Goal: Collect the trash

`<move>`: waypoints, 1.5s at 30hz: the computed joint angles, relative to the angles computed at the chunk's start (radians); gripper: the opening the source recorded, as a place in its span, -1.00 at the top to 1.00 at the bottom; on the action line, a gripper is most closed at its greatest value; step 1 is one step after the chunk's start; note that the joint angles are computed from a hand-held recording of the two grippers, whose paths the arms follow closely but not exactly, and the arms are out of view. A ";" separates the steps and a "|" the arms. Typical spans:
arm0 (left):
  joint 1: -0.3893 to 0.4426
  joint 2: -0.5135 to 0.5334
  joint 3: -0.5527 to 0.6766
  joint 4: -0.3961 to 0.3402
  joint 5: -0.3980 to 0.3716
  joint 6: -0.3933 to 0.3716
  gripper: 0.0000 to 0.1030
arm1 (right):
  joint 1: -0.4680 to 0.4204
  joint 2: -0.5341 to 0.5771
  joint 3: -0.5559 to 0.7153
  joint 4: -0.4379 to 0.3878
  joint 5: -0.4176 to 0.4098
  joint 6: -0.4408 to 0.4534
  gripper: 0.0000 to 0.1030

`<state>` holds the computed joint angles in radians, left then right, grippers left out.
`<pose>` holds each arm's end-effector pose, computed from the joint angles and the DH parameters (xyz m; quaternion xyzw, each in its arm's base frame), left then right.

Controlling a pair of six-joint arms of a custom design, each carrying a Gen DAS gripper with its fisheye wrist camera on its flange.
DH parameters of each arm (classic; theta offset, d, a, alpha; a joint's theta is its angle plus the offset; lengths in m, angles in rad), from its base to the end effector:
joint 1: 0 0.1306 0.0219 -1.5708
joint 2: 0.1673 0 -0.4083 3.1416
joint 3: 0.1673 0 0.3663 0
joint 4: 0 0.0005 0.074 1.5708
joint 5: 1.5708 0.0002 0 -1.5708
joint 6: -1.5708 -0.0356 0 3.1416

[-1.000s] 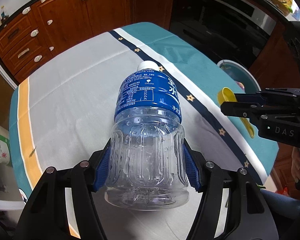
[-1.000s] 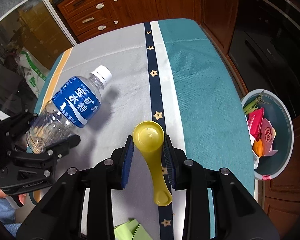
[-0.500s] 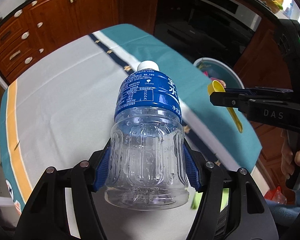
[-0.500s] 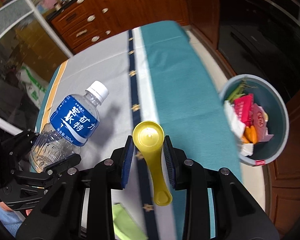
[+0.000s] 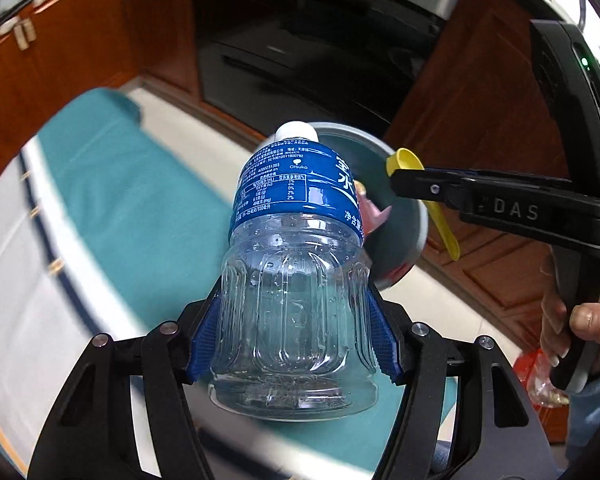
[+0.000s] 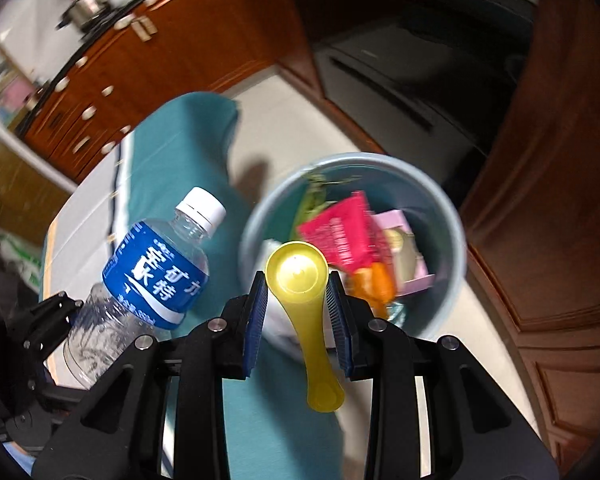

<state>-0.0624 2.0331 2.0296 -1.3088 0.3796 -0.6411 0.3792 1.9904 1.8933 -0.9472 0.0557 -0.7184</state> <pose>0.6537 -0.0546 0.3558 0.3584 0.9058 -0.1432 0.1747 0.6210 0.2448 0.3403 0.1701 0.9501 0.1127 0.2359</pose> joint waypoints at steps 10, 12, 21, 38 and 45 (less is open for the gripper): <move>-0.087 0.086 0.068 -0.030 -0.043 0.021 -0.26 | -0.070 0.027 -0.034 0.013 -0.056 -0.015 0.42; -0.092 0.087 0.059 -0.026 -0.057 0.020 -0.28 | -0.076 0.036 -0.023 0.011 -0.065 -0.012 0.12; -0.100 0.047 0.000 0.069 -0.133 0.019 -0.48 | -0.079 0.021 -0.041 0.001 -0.047 -0.055 -0.87; -0.030 -0.097 -0.123 0.123 -0.062 0.033 -0.48 | -0.021 -0.127 -0.140 -0.034 0.082 -0.073 -0.89; 0.011 -0.175 -0.193 0.149 -0.030 0.039 -0.49 | 0.045 -0.156 -0.134 -0.105 0.152 -0.048 -0.89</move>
